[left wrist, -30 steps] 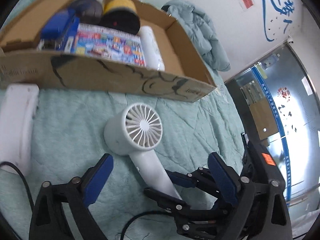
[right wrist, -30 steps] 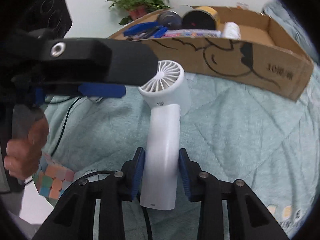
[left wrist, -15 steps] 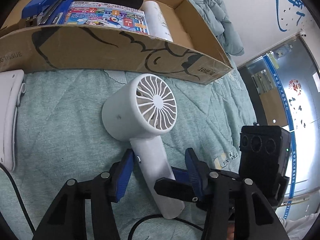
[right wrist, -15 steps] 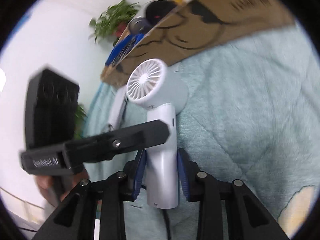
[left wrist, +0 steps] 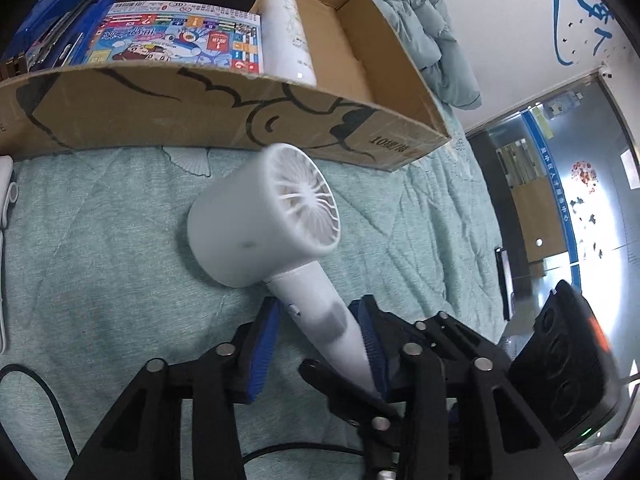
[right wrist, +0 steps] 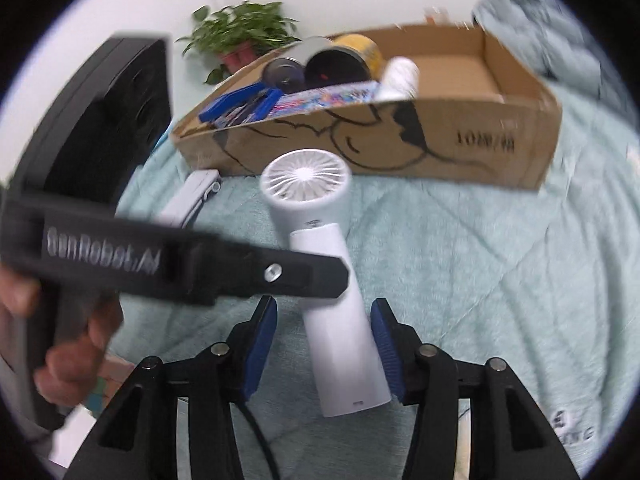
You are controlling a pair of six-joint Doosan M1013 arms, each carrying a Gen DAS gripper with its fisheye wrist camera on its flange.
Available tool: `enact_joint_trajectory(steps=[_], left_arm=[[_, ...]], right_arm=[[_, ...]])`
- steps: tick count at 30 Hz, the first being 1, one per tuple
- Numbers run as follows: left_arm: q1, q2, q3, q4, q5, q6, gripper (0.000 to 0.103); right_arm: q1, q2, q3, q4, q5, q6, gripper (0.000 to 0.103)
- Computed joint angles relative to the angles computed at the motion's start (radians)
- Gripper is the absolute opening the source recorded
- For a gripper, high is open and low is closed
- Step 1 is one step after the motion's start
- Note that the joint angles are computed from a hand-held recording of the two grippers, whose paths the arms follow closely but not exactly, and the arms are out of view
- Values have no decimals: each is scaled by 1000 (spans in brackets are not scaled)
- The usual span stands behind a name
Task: Organize rigid objects
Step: 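Lift the hair dryer upright with both grippers and carry it over the box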
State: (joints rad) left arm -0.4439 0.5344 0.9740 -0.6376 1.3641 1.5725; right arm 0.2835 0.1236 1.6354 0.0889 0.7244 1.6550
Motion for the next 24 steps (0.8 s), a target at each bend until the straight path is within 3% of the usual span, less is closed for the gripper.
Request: enact_joint_trajectory(steps=[3,6,9,15,19,24], left_arm=[[-1,5,-16,-26,-8,22,34],[-13,19,-46,1,-1,28,34],[-25,40,-72,40,29,-4,34],[-34,55,-76,68,68,-7,34],[-30,42,-64,76,39,-3,34],[-26,-4,-42,115,-21,29,33]], right_arm=[[13,8,-5,-103,18,74,41],[-30,21,-18,20,50,49,28],[-50,24,-22,84,62,52,27],[-29,37,-47,45,85,68,27],[-19,50,-69,24,92,64,26],[6,30,-70,-42,45,56,26]])
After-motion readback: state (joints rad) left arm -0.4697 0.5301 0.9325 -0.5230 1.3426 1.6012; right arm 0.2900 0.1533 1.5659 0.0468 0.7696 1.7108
